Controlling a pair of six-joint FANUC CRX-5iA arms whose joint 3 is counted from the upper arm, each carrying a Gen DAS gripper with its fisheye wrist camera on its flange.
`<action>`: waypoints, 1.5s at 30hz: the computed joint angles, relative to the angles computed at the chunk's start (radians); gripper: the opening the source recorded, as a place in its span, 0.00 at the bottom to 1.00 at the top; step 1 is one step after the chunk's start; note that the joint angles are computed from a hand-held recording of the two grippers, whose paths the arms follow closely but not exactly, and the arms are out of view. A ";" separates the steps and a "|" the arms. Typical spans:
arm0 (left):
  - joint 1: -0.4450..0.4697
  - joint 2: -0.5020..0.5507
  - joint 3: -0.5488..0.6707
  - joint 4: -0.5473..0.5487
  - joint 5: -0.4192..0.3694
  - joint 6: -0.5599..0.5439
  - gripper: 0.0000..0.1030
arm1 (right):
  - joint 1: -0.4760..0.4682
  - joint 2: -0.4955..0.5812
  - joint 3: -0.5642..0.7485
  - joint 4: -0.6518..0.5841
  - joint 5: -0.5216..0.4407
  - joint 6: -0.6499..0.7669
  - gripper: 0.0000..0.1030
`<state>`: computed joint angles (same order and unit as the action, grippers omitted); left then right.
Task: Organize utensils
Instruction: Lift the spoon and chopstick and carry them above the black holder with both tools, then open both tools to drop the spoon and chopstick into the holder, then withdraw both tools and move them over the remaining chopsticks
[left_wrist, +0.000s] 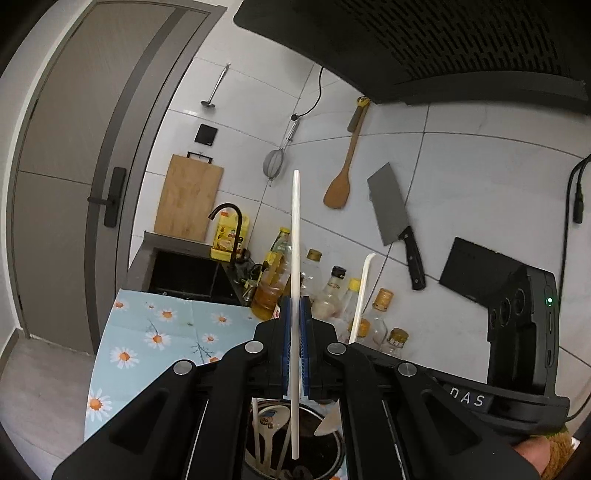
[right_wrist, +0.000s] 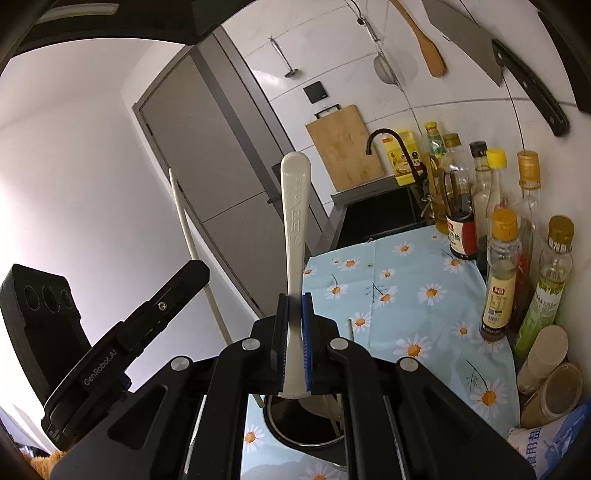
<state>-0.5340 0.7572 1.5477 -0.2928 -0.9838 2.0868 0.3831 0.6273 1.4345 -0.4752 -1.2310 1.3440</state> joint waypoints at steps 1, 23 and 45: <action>-0.001 -0.017 -0.037 -0.007 0.016 0.008 0.03 | -0.001 -0.003 -0.011 -0.003 0.004 -0.001 0.08; 0.032 -0.065 -0.202 0.133 -0.036 -0.036 0.24 | -0.006 0.014 -0.017 0.005 -0.101 -0.046 0.17; 0.025 -0.199 -0.360 0.229 -0.126 -0.011 0.24 | -0.039 -0.134 -0.146 -0.059 -0.172 -0.021 0.36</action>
<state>-0.5090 0.5586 1.1877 -0.0636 -1.1097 2.0758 0.3443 0.4937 1.2889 -0.5346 -1.4033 1.3231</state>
